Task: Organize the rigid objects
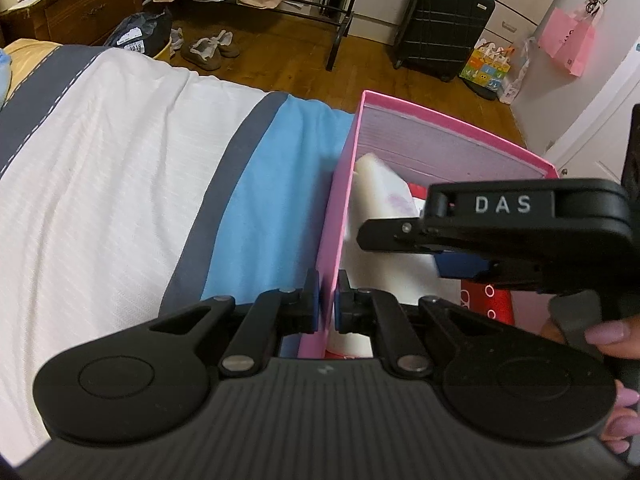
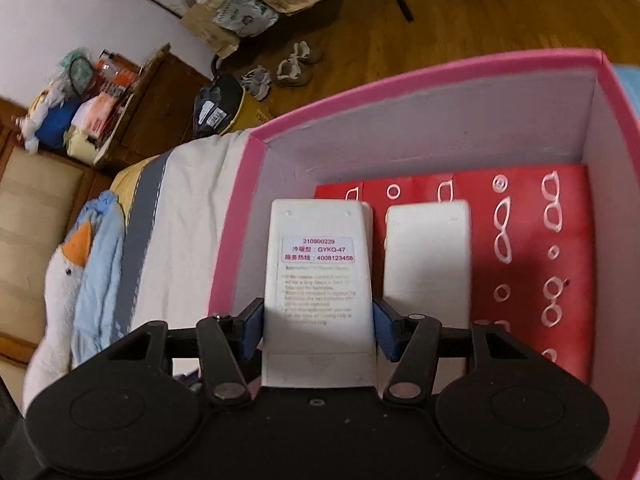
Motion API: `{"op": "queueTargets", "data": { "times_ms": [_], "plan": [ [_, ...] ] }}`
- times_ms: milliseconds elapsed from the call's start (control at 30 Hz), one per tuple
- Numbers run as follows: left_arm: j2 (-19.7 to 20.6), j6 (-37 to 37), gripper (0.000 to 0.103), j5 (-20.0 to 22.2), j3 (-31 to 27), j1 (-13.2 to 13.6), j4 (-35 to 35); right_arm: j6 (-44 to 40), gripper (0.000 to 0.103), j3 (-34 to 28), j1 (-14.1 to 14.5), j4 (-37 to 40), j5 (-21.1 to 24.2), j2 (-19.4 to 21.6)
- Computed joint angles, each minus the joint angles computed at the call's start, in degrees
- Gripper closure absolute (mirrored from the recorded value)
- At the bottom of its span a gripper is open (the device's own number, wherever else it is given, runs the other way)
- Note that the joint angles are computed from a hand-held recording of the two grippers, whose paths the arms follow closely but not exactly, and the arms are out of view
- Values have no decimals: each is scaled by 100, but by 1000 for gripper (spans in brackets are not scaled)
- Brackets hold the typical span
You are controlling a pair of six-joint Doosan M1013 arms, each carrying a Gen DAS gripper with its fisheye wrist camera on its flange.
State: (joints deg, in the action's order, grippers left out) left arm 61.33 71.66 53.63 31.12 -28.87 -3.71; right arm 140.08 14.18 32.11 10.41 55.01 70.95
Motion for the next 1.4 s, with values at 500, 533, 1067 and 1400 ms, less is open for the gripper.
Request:
{"op": "queueTargets", "data": {
  "times_ms": [500,533,1067,1400],
  "plan": [
    [-11,-12,97,4,14,-16,49,-646,39,2320,73,-454,-1161,-1423],
    [-10,-10,97,7,12,-16,51,-789,39,2649,85,-502,-1353,-1636],
    [141,-165,97,379,-355,-81,375,311,29,6522,301,-3542,-2967,-4062],
    [194,-293,98,528,-483,-149,665,-103,29,7172,201,-3403,-2073,-4192]
  ]
}}
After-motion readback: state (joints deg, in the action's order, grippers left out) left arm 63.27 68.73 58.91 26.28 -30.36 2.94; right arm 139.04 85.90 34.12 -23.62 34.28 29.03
